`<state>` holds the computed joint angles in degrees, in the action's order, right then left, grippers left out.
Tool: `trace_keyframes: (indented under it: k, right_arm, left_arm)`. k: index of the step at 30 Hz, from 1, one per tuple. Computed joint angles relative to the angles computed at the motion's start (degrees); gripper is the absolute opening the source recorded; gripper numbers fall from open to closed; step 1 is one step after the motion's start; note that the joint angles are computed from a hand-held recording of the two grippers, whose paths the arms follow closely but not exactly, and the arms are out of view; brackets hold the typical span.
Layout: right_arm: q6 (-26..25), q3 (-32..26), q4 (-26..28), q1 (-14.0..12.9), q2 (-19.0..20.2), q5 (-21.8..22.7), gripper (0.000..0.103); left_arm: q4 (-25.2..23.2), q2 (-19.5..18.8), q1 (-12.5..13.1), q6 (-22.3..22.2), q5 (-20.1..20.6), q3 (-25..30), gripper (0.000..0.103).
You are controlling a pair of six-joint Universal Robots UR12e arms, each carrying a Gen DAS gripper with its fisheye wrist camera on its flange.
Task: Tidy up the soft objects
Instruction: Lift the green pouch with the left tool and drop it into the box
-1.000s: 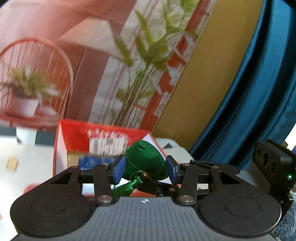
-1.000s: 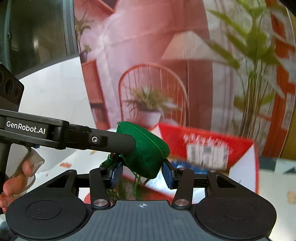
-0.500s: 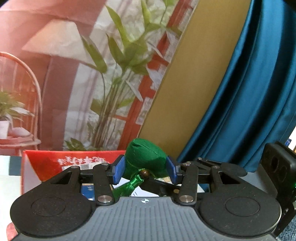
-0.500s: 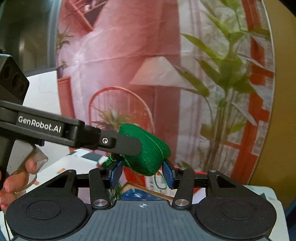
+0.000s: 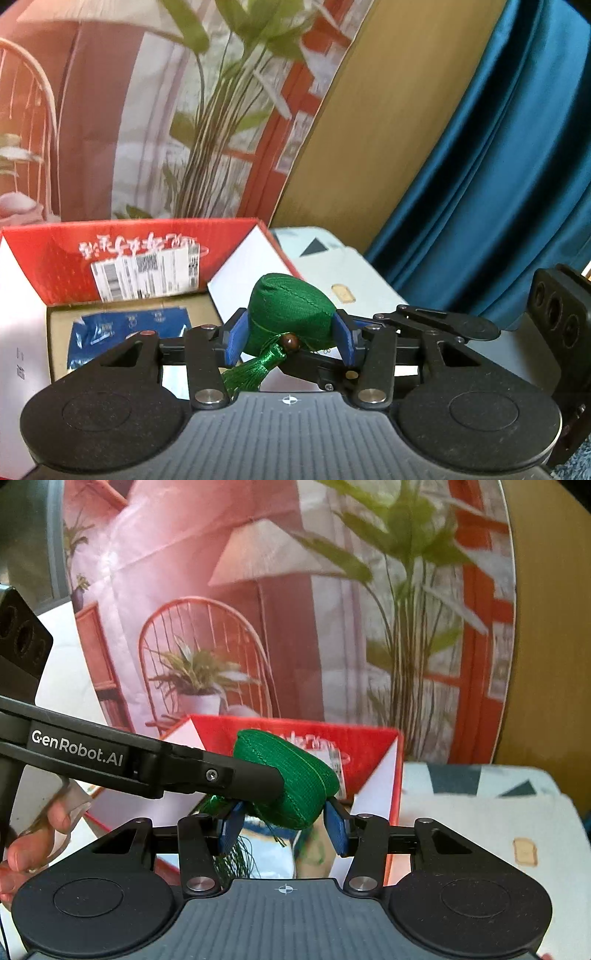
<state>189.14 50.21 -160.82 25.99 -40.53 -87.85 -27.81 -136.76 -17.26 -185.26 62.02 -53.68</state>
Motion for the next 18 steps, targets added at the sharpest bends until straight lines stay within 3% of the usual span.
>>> trace_keyframes:
  k: [10, 18]
  right_arm:
    - [1.9, 2.2, 0.4, -0.2, -0.4, 0.0, 0.046]
    - [2.4, 3.7, -0.4, -0.2, -1.2, -1.6, 0.048]
  left_arm:
    - [-4.4, -1.2, -0.4, 0.6, 0.7, 2.0, 0.051]
    - [-5.0, -0.4, -0.6, 1.4, 2.8, 1.3, 0.053]
